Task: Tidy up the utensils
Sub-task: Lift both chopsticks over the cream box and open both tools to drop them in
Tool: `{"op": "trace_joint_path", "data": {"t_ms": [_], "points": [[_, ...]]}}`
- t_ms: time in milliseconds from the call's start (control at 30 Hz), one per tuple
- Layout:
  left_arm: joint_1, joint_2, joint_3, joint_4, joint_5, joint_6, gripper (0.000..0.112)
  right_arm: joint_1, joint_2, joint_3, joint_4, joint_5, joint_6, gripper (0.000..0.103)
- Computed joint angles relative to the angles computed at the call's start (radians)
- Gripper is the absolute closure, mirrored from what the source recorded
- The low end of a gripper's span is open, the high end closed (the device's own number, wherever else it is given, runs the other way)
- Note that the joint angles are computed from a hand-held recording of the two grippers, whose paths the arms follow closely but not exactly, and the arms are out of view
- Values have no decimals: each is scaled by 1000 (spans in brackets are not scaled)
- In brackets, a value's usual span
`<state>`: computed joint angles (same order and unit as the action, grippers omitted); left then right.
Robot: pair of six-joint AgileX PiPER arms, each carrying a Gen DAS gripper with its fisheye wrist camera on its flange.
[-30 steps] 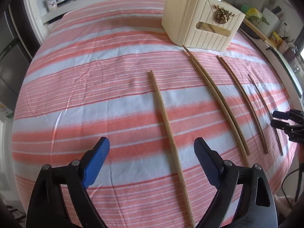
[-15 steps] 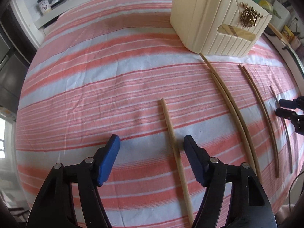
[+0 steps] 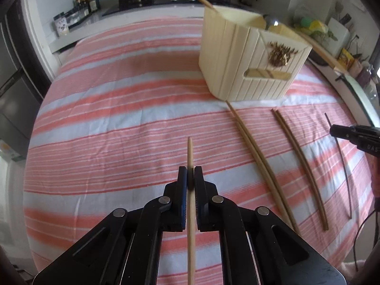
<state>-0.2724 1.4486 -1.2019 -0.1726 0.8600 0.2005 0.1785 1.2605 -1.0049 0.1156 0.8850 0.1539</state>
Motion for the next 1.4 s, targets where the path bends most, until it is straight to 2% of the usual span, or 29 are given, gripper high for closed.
{"op": "trace_joint_path", "data": {"t_ms": [233,333,467,633,733,867,1033,1167,1300,1400], "points": [[126,-248,11,-197,74,161,108,55,-220,-45,-57,61,60,97],[205,-320,1,-298,122,241,108,132,-289,-87,-118,82,128,97],[284,-375,-11,-401,168,297,108,363,-347,-121,-366,114,363,97],[351,-396,-27,-505,203,337,108,719,-372,-151,-732,247,674,97],[350,-390,-49,-510,201,331,108,815,-361,-169,-839,293,741,97],[349,-376,-83,-514,208,333,108,761,-339,-206,-823,263,697,97],[366,-339,-144,-534,226,340,108,602,-300,-263,-714,199,551,97],[386,-288,-256,-569,243,325,108,476,-250,-340,-630,158,415,97],[363,-221,-408,-583,185,275,108,359,-174,-468,-570,115,298,97],[305,-137,-532,-573,101,224,108,282,-96,-591,-526,68,230,97]]}}
